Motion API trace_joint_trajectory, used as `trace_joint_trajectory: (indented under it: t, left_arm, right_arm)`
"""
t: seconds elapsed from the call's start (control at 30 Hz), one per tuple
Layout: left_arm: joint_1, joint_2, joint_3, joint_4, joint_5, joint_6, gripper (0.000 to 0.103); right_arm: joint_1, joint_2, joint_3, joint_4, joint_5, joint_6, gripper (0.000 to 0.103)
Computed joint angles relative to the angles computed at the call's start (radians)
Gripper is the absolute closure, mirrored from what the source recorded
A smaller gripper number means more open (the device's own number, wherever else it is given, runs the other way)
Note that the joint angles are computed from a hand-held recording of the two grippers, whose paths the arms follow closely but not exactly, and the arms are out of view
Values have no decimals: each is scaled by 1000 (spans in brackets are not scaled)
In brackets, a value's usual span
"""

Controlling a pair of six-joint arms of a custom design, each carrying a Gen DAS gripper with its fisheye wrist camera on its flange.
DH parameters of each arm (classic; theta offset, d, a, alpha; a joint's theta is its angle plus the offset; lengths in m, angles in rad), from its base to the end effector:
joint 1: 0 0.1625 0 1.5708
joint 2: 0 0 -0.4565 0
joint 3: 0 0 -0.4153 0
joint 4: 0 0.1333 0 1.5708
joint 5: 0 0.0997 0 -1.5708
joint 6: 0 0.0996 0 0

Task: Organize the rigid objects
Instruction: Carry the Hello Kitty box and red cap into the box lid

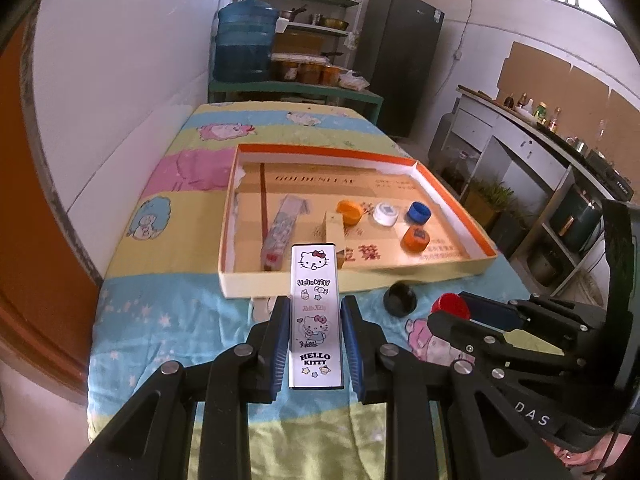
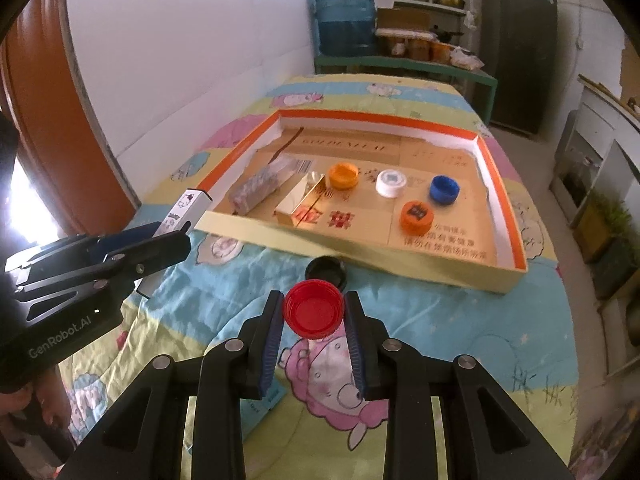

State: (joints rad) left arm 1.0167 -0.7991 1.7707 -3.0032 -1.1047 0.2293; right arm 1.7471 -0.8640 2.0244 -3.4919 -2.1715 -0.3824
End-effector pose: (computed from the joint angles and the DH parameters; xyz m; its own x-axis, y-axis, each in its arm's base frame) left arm -0.2071 -0.6732 0.1114 -0.7351 0.4654 -0.4931 0.6555 0.6735 -0.3415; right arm 0.1795 -0.5683 0.1380 -0.7695 -0.0444 0.6371 -0.4464 0.7508 -0.4869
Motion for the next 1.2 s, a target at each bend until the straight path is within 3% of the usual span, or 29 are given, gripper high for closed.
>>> trace_joint_trajectory:
  t: [0.53,1.2]
  left_arm:
    - [-8,81,-164,56,-21,30,77]
    - [1,229,-411,154,32,47,77]
  right_arm:
    - [-16,-16,-84,15,7,-72,72]
    - [-65,-8,-200,98,42,-100,72]
